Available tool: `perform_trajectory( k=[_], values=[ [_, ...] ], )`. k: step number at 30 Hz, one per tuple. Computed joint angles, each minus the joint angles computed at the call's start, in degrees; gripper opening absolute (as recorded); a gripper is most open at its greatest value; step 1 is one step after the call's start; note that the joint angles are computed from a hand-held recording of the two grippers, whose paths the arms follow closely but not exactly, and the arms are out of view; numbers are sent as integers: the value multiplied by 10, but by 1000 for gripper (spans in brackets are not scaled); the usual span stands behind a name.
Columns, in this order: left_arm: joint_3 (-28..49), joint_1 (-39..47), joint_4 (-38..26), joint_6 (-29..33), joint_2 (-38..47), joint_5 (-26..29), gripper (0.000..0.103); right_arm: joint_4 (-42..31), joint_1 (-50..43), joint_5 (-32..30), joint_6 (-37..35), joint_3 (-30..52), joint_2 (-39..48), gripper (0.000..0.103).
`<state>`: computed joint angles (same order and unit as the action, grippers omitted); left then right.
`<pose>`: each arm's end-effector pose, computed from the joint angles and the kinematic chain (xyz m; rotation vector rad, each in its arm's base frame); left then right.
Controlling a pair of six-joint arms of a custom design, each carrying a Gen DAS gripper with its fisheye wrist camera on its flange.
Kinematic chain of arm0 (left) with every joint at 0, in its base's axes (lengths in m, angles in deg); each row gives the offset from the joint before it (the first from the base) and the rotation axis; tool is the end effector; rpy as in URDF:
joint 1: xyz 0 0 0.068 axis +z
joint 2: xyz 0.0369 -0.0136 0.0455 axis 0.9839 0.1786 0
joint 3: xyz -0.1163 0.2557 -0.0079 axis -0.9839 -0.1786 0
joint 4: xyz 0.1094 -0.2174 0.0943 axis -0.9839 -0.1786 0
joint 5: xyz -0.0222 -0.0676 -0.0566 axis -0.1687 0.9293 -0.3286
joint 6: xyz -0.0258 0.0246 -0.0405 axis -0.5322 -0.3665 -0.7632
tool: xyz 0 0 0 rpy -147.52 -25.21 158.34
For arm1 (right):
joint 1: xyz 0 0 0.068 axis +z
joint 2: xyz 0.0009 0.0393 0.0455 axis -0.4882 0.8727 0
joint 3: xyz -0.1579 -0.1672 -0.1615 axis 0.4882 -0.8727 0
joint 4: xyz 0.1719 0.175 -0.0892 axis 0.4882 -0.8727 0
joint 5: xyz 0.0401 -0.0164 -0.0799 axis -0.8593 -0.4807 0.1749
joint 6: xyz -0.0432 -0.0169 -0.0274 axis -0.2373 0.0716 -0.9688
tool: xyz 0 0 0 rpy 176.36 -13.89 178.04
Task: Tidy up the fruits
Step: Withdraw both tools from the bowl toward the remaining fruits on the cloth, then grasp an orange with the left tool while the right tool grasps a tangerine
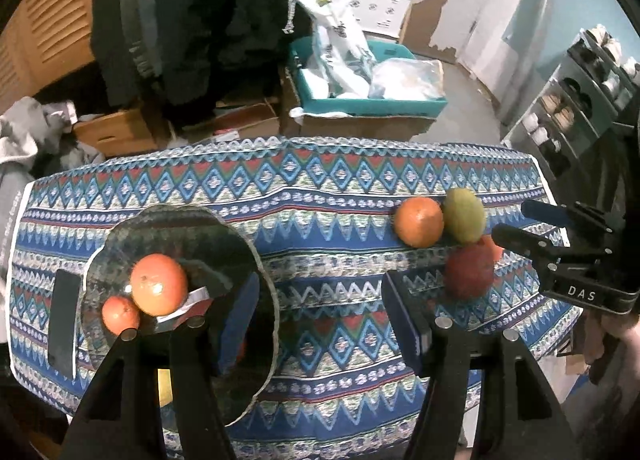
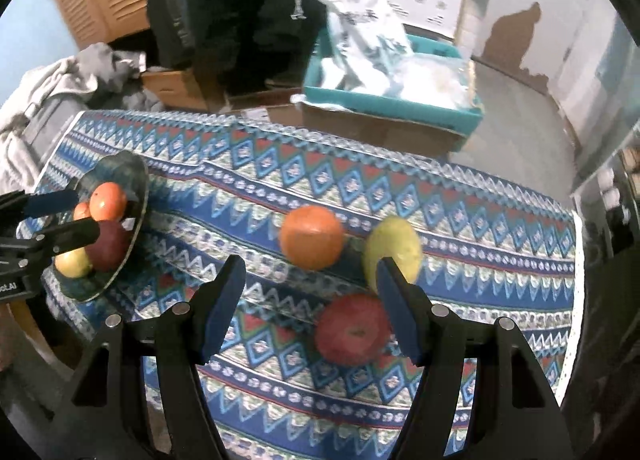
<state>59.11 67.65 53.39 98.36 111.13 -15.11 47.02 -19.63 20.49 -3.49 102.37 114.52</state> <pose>0.3556 -0.0890 0.1440 0.9816 2.5269 -0.4357 0.2193 0.0306 0.1445 0.4621 2.6361 -0.0411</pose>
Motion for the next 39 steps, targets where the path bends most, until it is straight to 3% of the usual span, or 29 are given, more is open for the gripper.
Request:
perform_trajectory(
  k=[10,20,39],
  values=[
    [-14,-64,26,-12,2,-12,66,4,-112,-29,-49,-76,-59,69],
    [-18,-124,61,-28,36,-48,66,63,-222,-74,-98,-122,-24,69],
    [13,-184,99,-36,119,-107,66,280,-335,-184,-115,-142,232,69]
  ],
)
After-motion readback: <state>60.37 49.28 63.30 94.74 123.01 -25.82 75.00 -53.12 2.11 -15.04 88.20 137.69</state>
